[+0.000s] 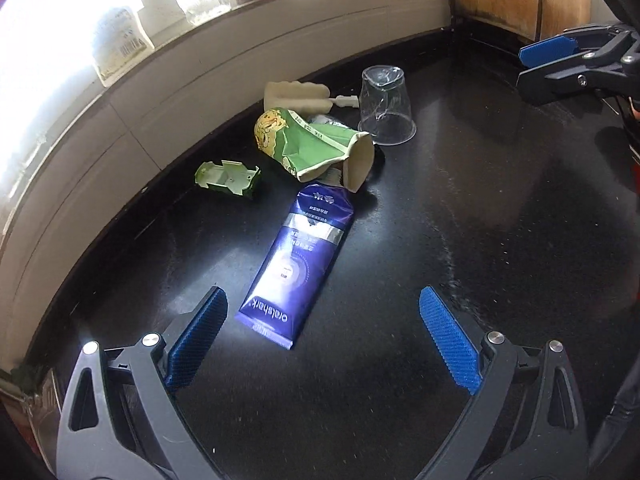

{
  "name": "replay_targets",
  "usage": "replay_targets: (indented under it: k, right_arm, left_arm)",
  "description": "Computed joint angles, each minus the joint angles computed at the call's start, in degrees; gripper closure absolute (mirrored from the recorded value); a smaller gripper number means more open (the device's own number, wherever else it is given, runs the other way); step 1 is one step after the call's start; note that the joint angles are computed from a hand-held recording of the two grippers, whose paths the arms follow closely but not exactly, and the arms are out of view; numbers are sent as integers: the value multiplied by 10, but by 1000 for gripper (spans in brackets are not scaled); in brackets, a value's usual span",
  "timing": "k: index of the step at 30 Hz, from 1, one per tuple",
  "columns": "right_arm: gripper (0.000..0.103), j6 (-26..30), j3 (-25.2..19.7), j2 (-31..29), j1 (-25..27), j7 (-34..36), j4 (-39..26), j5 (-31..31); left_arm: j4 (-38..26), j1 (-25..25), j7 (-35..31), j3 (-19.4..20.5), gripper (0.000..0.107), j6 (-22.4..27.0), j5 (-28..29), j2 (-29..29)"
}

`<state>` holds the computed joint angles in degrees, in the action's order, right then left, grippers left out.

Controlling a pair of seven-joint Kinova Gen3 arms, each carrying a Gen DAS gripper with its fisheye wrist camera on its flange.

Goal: Collect trash
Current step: 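Grasp the blue toothpaste tube with the left tool while the right tool grasps the clear cup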

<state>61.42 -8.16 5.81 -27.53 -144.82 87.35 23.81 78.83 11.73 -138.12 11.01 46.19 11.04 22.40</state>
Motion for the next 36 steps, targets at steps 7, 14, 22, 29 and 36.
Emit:
replay_targets:
  k: [7, 14, 22, 29, 36]
  right_arm:
    - [12, -70, 40, 88, 61, 83, -18, -62]
    - [16, -114, 59, 139, 97, 168, -44, -113]
    - [47, -121, 62, 163, 121, 242, -68, -163]
    - [67, -121, 77, 147, 97, 216, -64, -149]
    - [68, -112, 77, 96, 57, 158, -40, -92]
  left_arm:
    - [-104, 11, -39, 9, 13, 42, -12, 108]
    - [-181, -36, -89, 39, 11, 120, 61, 164]
    - [-191, -40, -119, 33, 53, 126, 88, 163]
    - [-229, -7, -37, 4, 56, 170, 62, 161]
    - [-122, -17, 14, 4, 56, 123, 74, 70]
